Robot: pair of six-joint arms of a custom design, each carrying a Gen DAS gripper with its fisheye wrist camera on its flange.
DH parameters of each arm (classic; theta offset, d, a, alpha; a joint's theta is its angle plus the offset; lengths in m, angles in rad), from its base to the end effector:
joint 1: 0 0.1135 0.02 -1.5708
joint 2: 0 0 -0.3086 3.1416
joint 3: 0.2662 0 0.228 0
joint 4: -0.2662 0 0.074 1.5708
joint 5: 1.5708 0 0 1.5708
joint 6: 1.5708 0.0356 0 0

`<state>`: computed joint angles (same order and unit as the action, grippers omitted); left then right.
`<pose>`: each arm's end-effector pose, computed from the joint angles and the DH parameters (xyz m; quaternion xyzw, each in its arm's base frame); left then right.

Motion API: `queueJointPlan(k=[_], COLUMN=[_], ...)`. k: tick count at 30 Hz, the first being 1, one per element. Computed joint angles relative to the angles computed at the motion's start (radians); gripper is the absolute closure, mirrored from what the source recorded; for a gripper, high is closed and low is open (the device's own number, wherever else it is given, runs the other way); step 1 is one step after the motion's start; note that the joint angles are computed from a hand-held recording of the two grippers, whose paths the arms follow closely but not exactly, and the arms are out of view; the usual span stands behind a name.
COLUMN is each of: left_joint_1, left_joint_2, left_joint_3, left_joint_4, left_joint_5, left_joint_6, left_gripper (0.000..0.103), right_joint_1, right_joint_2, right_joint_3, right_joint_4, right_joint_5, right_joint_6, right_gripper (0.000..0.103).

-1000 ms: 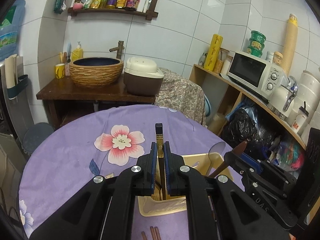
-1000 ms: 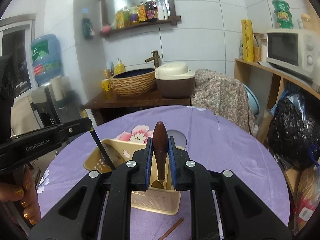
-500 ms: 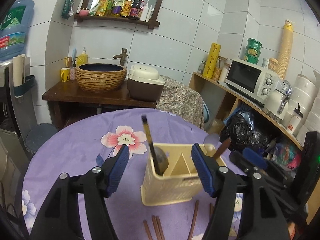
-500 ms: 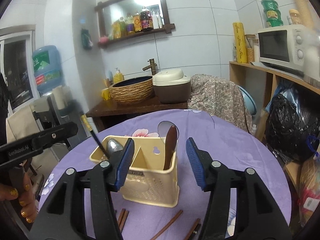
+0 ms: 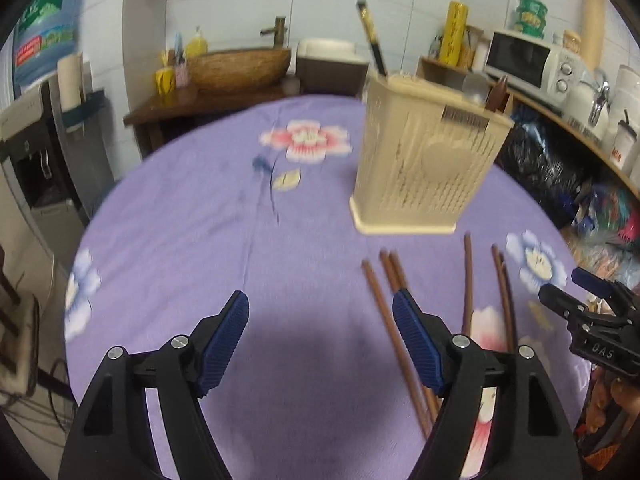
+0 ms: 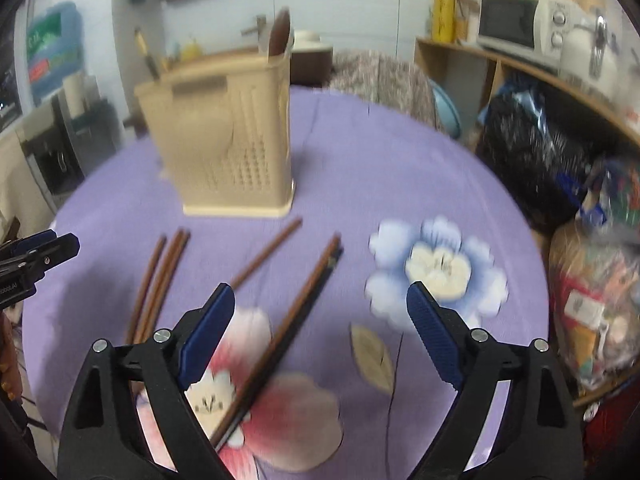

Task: Organize utensils
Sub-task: 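Withdraw both grippers from the holder toward the loose chopsticks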

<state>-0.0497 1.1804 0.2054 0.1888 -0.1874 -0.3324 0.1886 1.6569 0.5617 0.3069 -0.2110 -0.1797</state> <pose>0.1528 -0.0010 0.1734 -0.1650 0.9058 0.0126 0.3901 0.2710 0.0593 0.1757 -0.2078 0.8964 0.0990 0.3788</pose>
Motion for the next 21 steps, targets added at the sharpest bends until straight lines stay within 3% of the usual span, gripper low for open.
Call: queueJointPlan(k=[7, 11, 17, 21], left_joint_1=[-0.005, -0.079, -0.141, -0.159], left_joint_2=[0.119, 0.18, 0.313, 0.342], left_joint_3=[-0.072, -0.088, -0.046, -0.021], left_joint_4=[0.12, 0.173, 0.223, 0.223], left_joint_5=[0.021, 0.005, -0.01, -0.024], left_joint_6=[-0.033, -0.072, -0.098, -0.107], left_gripper=[0.03, 0.034, 0.044, 0.046], right_joint_1=[0.013, 0.041, 0.042, 0.033], right_joint_2=[0.017, 0.009, 0.014, 0.019], right_joint_3=[-0.098, -0.121, -0.13, -0.134], right_joint_4=[0.087, 0.109, 0.111, 0.117], right_joint_5=[-0.042, -0.015, -0.025, -0.032], right_joint_6=[0.039, 0.061, 0.06, 0.06], right_gripper=[0.016, 0.016, 0.016, 0.016])
